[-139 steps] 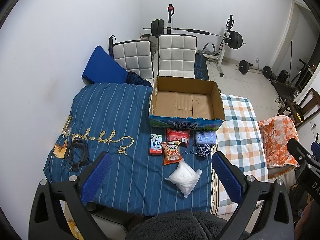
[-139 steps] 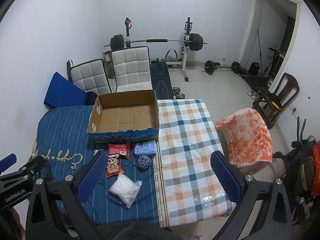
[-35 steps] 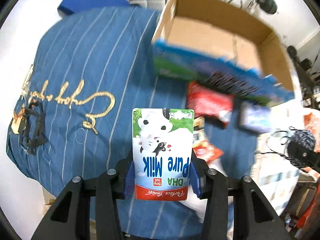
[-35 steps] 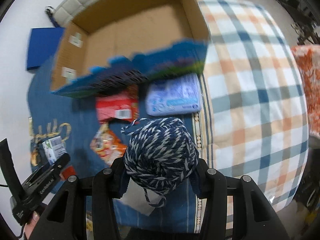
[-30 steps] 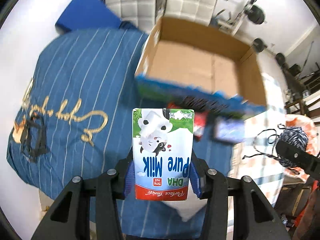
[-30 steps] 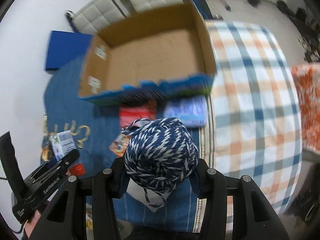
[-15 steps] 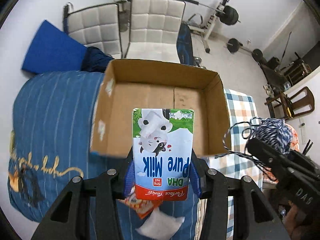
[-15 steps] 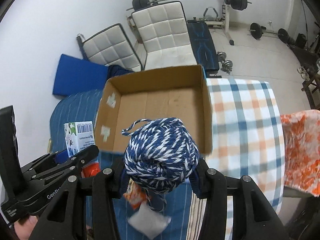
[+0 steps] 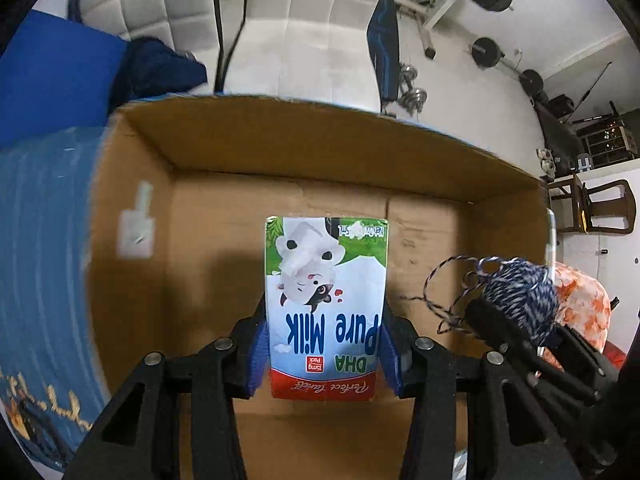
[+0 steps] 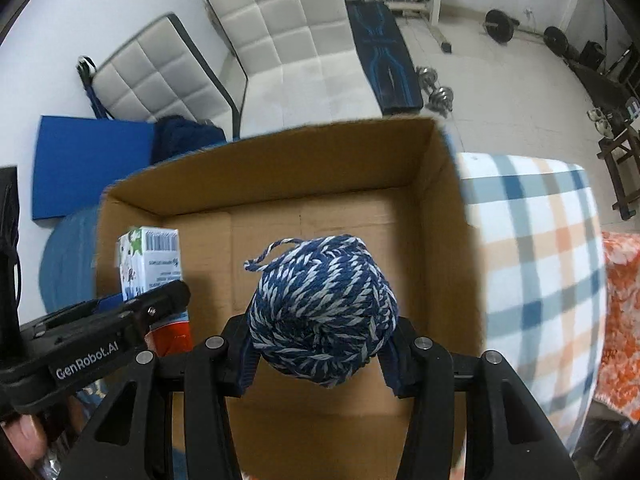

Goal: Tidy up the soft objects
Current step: 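Carry the milk carton with the left tool while the right tool carries the yarn into the box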

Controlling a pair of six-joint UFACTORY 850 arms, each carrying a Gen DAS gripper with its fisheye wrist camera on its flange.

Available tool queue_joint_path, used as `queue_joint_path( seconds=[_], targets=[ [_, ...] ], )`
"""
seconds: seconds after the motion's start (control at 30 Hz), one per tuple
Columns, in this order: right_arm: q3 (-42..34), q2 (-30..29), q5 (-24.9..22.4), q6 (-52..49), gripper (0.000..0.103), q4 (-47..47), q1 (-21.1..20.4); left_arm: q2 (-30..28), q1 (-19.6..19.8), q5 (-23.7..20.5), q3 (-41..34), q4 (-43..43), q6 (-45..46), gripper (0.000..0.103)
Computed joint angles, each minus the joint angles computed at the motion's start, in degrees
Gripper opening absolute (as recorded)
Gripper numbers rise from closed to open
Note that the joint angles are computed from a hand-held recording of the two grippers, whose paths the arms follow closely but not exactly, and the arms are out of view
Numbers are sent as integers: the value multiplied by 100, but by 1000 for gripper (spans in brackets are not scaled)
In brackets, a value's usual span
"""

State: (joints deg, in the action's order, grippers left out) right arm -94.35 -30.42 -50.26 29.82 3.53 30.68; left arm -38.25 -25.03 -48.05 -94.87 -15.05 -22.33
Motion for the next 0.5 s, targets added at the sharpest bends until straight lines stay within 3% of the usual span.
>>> queue_joint_path(
  seconds=[0.17, 0.5],
  targets=[
    [-417, -640, -201, -348, 52, 200, -100, -556, 86, -275, -529, -420, 346, 43],
    [-785, -1259, -391, -673, 53, 260, -123, -1116, -9, -686, -1179, -549, 475, 44]
  ],
)
